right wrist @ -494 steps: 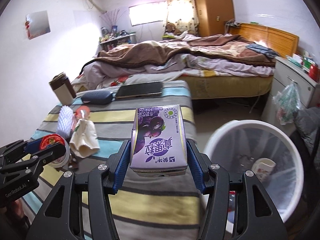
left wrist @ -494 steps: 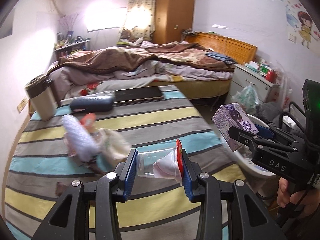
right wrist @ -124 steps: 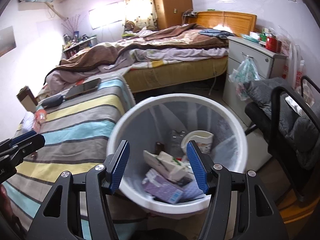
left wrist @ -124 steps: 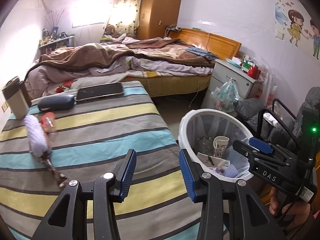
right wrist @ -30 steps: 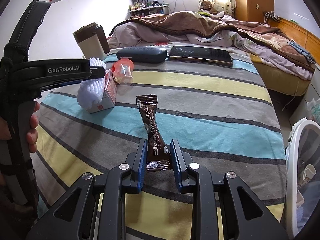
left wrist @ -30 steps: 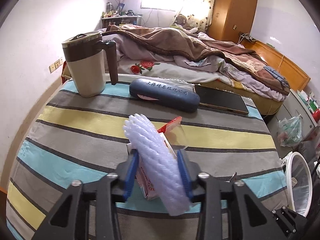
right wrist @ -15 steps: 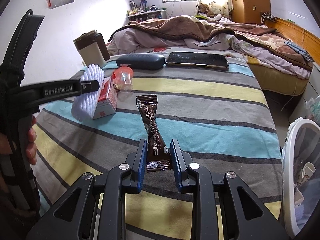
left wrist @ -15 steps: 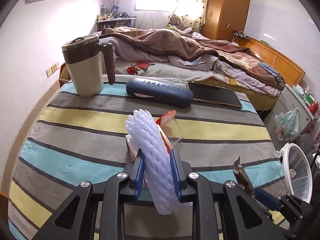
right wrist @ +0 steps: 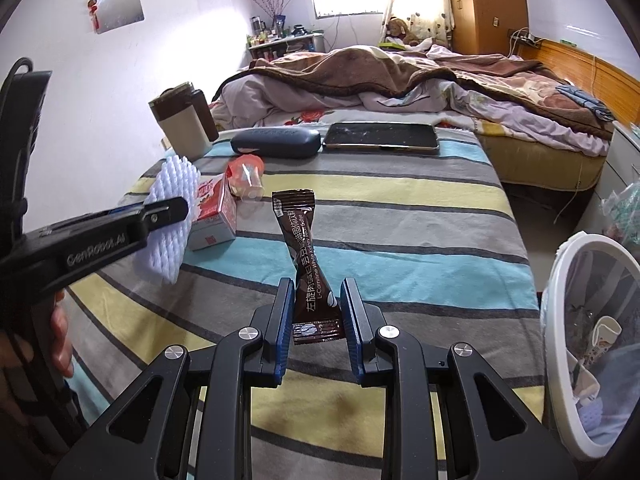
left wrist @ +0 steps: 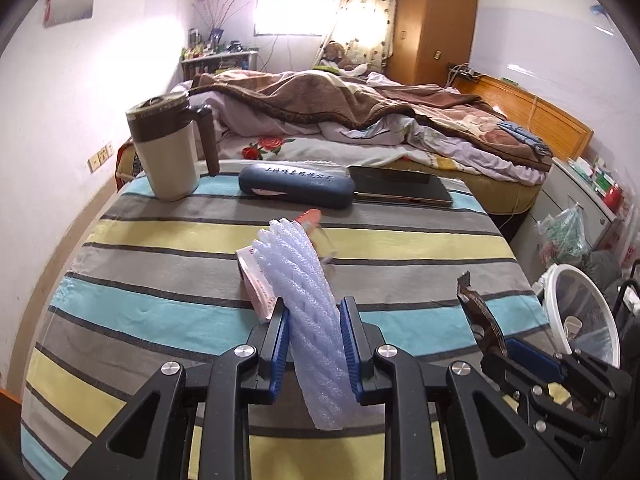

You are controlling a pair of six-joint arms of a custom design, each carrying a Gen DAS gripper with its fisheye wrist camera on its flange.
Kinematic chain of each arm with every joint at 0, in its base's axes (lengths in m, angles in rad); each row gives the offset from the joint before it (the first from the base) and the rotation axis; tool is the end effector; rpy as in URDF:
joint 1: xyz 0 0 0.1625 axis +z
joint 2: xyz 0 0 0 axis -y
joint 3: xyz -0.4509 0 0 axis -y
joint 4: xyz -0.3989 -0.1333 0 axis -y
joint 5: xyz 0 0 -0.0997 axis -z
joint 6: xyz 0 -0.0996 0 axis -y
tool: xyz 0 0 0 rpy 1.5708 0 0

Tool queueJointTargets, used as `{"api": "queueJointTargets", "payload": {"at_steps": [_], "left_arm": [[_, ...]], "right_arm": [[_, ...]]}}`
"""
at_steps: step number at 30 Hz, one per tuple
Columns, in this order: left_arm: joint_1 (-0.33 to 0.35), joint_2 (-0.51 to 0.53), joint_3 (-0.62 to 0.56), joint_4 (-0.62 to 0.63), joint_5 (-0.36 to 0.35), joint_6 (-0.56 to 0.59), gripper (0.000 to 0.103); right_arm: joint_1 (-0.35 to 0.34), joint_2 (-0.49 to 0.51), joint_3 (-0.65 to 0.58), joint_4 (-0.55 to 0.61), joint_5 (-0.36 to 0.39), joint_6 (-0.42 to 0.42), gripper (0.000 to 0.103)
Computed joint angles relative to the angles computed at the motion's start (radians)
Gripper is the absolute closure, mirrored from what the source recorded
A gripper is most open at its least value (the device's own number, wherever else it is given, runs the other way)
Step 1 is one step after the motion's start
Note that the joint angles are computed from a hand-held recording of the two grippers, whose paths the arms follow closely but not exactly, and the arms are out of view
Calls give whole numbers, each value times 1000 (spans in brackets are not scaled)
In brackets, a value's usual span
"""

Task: Collect trash
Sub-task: 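Carry the mesh sleeve and chocolate wrapper over the trash bin with both tools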

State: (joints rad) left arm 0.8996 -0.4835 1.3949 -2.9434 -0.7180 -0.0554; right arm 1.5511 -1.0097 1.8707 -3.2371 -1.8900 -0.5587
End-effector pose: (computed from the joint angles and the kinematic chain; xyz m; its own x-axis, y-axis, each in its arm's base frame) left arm -0.3108 -0.7263 0.0425 -0.7533 0.1076 -0.6488 0.5160 0.7083 -0.4817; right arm 0.0895 -0.6390 0.2481 -0.8084 -0.1595 0.5666 -0.4893 0.7172 -0.4961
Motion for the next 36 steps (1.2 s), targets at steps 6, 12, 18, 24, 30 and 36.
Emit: {"api": "queueJointTargets", "payload": {"at_steps": [6,12,18,24,30,36], "left_arm": [[-27,-5,31,-34,-11,22,78],[-52,2,42,-43,-42,30,78],[-85,21,37,-51,-67,51,78],[-114,49,15,-44,-101,62,78],[-141,97,-36,-14,-147,79,78],[-162,155,-107,31,-194,94,78]], "right_arm": [[-11,-26,21,-22,6,9,77],[-28,-58,42,-48,9,18,77],[-45,-90,62,-78,6,23,77],[-65,-128,87,-112,8,34,77],[-94,-169,107,-140,-3,47,77],[-130,-205,124,-174,-16,70,77]]}}
